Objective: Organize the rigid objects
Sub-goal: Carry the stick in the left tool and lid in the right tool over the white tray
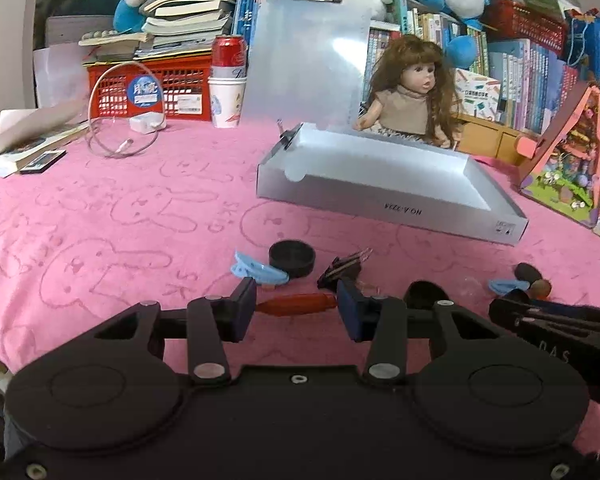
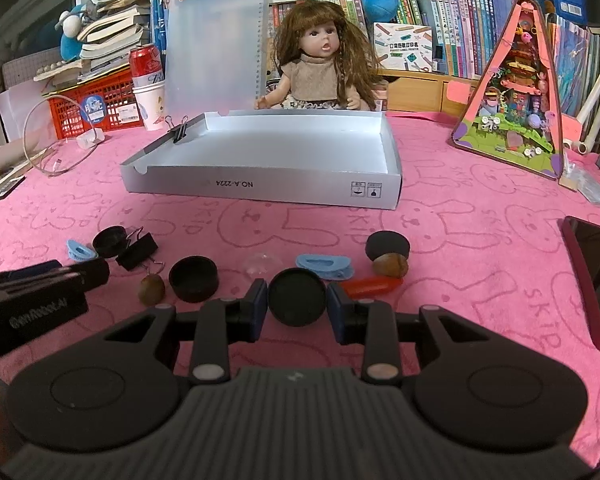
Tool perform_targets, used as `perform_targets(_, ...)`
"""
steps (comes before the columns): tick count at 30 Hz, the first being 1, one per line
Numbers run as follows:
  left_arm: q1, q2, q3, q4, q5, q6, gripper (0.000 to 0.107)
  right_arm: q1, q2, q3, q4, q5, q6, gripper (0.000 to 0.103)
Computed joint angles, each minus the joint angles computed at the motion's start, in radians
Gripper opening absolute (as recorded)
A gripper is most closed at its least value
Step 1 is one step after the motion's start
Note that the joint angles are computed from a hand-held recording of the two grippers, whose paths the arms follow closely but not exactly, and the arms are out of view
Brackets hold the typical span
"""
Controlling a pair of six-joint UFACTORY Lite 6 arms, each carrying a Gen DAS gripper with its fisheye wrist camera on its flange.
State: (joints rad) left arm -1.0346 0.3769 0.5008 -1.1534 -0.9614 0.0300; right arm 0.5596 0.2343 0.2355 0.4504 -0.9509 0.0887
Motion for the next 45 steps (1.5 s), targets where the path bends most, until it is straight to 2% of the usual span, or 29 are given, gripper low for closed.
perform_targets(6, 0.112, -0.117, -0.026, 0.154, 0.076, 0.061, 0.042, -0.055, -0.057, 0.0, -0.047, 0.048, -0.002, 0.039)
perform_targets(11, 0.274, -0.163, 0.028, 0.335, 0.225, 0.108, 0.042, -0.163, -0.104, 0.036, -0.166, 0.125, 0.031, 0.038)
perform_targets(18, 0.427, -0.143, 0.169, 0.48, 0.382, 0.147, 0.042, -0.325, -0.111, 0.161, -0.383, 0.256, 0.12, 0.038)
perform_targets(24, 0.503, -0.073, 0.346, 0.486, 0.484, 0.229, 0.042, -0.398, -0.033, 0.316, -0.498, 0.345, 0.185, 0.038)
perform_targets(29, 0.567, 0.056, 0.559, 0.507, 0.605, 0.266, 0.042, -0.44, 0.056, 0.458, -0.598, 0.412, 0.26, 0.038)
perform_targets(37, 0.61, 0.321, 0.909, 0.305, 0.698, 0.512, 0.042, -0.467, 0.232, 0.7, -0.674, 0.524, 0.311, 0.038)
perform_targets(45, 0.619, 0.547, 1.203, -0.286, 0.748, 1.137, 0.042, -0.467, 0.407, 0.932, -0.798, 0.665, 0.435, 0.038)
